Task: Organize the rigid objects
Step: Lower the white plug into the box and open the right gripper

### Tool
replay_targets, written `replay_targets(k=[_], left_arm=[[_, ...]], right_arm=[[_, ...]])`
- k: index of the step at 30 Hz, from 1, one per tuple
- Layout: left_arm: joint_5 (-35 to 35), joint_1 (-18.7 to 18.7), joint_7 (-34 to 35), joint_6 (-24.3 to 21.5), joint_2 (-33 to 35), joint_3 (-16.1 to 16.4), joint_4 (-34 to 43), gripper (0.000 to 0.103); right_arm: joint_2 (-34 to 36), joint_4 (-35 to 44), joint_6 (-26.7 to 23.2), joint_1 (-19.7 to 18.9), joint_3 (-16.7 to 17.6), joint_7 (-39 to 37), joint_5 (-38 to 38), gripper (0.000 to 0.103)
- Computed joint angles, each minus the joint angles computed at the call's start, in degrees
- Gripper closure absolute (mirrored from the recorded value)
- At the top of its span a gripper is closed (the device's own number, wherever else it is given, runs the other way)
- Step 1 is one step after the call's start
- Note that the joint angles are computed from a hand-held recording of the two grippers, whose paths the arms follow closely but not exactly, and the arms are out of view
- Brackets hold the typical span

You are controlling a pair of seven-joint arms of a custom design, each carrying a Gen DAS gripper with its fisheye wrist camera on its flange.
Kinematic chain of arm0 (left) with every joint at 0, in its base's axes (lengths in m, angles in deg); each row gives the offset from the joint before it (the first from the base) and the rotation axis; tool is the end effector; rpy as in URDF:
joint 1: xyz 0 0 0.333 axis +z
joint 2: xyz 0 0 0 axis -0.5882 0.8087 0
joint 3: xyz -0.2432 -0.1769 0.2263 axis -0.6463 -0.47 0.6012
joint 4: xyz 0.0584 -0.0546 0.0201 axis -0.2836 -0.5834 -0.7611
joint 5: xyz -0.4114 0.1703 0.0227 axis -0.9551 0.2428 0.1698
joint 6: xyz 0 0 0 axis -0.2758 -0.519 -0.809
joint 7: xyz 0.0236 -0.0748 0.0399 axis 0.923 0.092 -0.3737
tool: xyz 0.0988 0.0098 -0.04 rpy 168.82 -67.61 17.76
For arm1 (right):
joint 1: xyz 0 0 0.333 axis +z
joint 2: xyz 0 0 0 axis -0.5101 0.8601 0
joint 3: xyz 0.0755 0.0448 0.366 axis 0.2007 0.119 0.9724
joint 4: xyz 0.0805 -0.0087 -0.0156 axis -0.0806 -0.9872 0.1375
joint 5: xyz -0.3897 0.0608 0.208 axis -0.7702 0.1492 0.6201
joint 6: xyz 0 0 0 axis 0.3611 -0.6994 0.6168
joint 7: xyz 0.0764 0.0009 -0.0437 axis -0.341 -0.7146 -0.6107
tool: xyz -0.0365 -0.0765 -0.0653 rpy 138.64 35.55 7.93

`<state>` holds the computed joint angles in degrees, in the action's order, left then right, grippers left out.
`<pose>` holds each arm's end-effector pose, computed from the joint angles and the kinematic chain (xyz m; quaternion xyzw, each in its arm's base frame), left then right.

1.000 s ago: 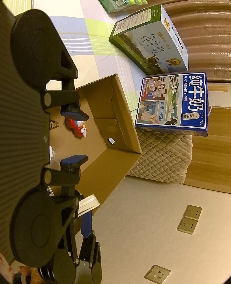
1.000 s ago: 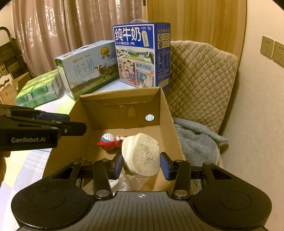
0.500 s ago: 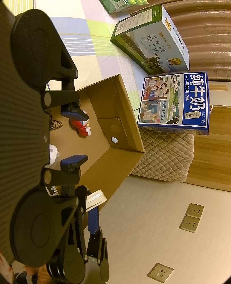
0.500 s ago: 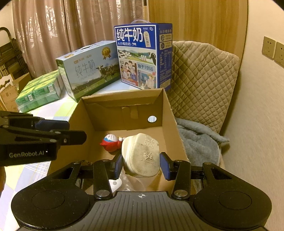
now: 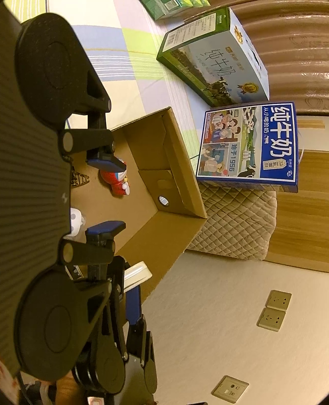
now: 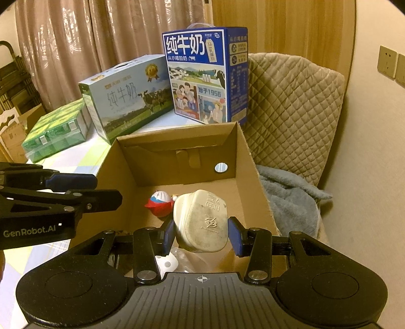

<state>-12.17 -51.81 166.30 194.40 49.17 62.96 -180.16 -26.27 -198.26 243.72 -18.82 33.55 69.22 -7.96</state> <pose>0.5555 -0.2392 0.5322 -0.5178 0.7504 -0.3636 0.1910 0.5392 0.0529 0.5203 -0.6965 0.6015 -0.1894 0.3425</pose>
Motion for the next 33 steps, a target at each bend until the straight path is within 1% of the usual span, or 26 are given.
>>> replay_targets(k=[5, 8, 11, 13, 19, 21, 22, 23, 24, 25, 26, 27, 29, 30, 33], left_arm=[[0.8, 0.29, -0.75, -0.03, -0.06, -0.01, -0.07, 0.067], [0.52, 0.25, -0.58, 0.09, -0.16, 0.16, -0.12, 0.067], [0.16, 0.24, -0.42, 0.28, -0.43, 0.37, -0.3, 0.067], [-0.4, 0.03, -0.15, 0.55, -0.96, 0.64, -0.76, 0.067], [-1.17, -1.24, -0.54, 0.88, -3.22, 1.66, -2.69, 0.067], [-0.93, -1.79, -1.42, 0.94, -4.45, 2.06, -3.76, 0.065], [-0.68, -2.03, -2.25, 1.06, -5.18, 2.22, -4.43, 0.063], [0.63, -1.67, -4.15, 1.49, -5.99, 1.85, -5.29, 0.053], [3.41, -0.46, -7.25, 2.03, -6.89, 0.79, -6.27, 0.041], [6.22, 0.71, -10.14, 2.64, -7.92, -0.25, -7.38, 0.036], [8.32, 1.48, -12.4, 3.23, -9.03, -0.93, -8.52, 0.028], [9.79, 1.79, -14.12, 3.48, -10.04, -1.22, -9.44, 0.023], [11.22, 1.08, -16.24, 3.04, -12.22, -0.69, -11.15, 0.021], [12.05, 1.08, -17.65, 2.85, -13.36, -0.74, -12.01, 0.018], [15.17, 1.91, -21.99, 2.49, -17.43, -1.79, -15.02, 0.011]], right_arm=[[1.5, 1.25, -0.12, 0.15, -0.01, 0.16, 0.61, 0.062], [2.38, 1.66, 2.22, 0.7, -0.04, -0.46, 2.33, 0.062], [2.52, 2.26, 3.07, 1.58, -0.73, -2.18, 5.21, 0.061], [2.01, 1.91, 4.12, 1.24, -0.34, -2.0, 5.1, 0.06], [-1.45, -0.32, 3.99, 0.74, -0.6, 0.05, 4.57, 0.054], [-3.3, -1.53, 3.71, 0.82, -0.83, 0.58, 4.27, 0.049], [-4.42, -2.25, 3.45, 0.54, -0.71, 1.31, 3.7, 0.048], [-5.45, -2.95, 3.29, 0.39, -0.64, 1.93, 3.16, 0.046], [-6.58, -3.67, 3.06, 0.24, -0.6, 2.52, 2.6, 0.043], [-7.74, -4.43, 2.85, -0.19, -0.3, 3.41, 1.69, 0.042], [-9.13, -5.43, 2.77, -0.96, 0.33, 4.62, 0.41, 0.039], [-10.33, -6.16, 2.01, -1.98, 1.04, 6.08, -1.24, 0.037], [-12.95, -7.95, 1.5, -3.33, 1.98, 8.4, -3.86, 0.03], [-14.55, -8.97, 1.02, -3.93, 2.34, 9.55, -5.03, 0.028], [-18.67, -11.42, -0.61, -4.61, 2.38, 11.95, -7.47, 0.021]])
